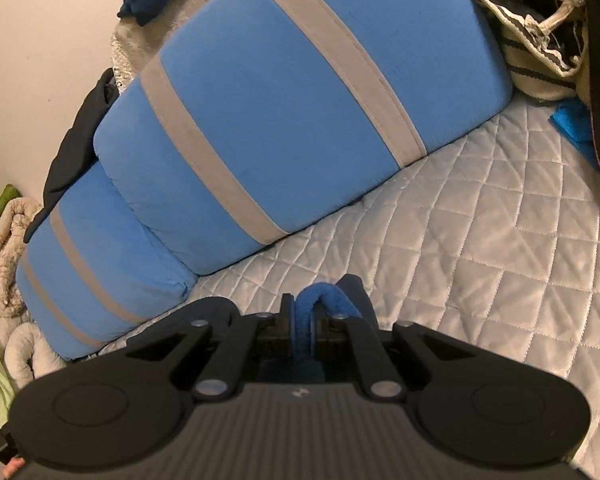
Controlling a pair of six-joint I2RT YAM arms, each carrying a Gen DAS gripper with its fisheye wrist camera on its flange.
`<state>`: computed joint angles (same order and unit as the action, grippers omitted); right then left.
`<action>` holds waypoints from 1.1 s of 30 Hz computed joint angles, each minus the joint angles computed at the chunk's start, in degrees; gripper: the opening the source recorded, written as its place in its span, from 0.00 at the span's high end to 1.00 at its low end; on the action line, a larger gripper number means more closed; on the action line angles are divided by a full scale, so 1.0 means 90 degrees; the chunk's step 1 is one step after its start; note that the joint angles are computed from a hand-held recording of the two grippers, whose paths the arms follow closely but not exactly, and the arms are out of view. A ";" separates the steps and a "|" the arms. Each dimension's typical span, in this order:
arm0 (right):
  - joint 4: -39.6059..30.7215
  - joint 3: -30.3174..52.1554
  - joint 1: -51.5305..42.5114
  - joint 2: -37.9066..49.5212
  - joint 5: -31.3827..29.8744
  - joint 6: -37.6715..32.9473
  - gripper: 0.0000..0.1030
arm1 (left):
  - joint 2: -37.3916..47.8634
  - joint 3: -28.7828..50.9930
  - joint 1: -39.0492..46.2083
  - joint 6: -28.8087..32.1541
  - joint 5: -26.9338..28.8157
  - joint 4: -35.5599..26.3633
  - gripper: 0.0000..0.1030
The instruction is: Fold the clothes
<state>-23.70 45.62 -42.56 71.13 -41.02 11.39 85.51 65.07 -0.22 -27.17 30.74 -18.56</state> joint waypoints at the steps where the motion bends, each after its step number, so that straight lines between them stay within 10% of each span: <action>1: -0.0016 0.0022 -0.0008 0.0037 -0.0019 -0.0032 0.93 | 0.0099 0.0024 -0.0042 0.0111 0.0002 0.0044 0.44; 13: 0.0072 0.0257 0.0187 0.0609 0.0232 0.0098 0.93 | 0.1387 0.0382 -0.0269 0.2254 0.0582 0.0370 0.45; 18: 0.0066 0.0299 0.0220 0.0739 0.0280 0.0134 0.92 | 0.1498 0.0435 -0.0250 0.2532 0.0473 0.0322 0.79; 26: 0.0406 0.0197 0.0305 0.0880 0.0191 0.0204 0.86 | 0.0770 0.0034 -0.0536 0.2543 -0.0434 0.0509 0.86; 27: 0.0485 0.0163 0.0289 0.0867 0.0120 0.0222 0.64 | 0.0739 0.0069 -0.0565 0.2527 -0.0505 0.0481 0.86; 33: 0.1348 -0.0378 0.0072 0.0407 0.0098 0.0154 0.10 | 0.0808 0.0224 -0.0728 0.2513 -0.0889 0.0406 0.85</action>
<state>-11.57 42.22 -41.91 74.80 -40.14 12.78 92.79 67.08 -6.77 -4.56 22.74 -14.91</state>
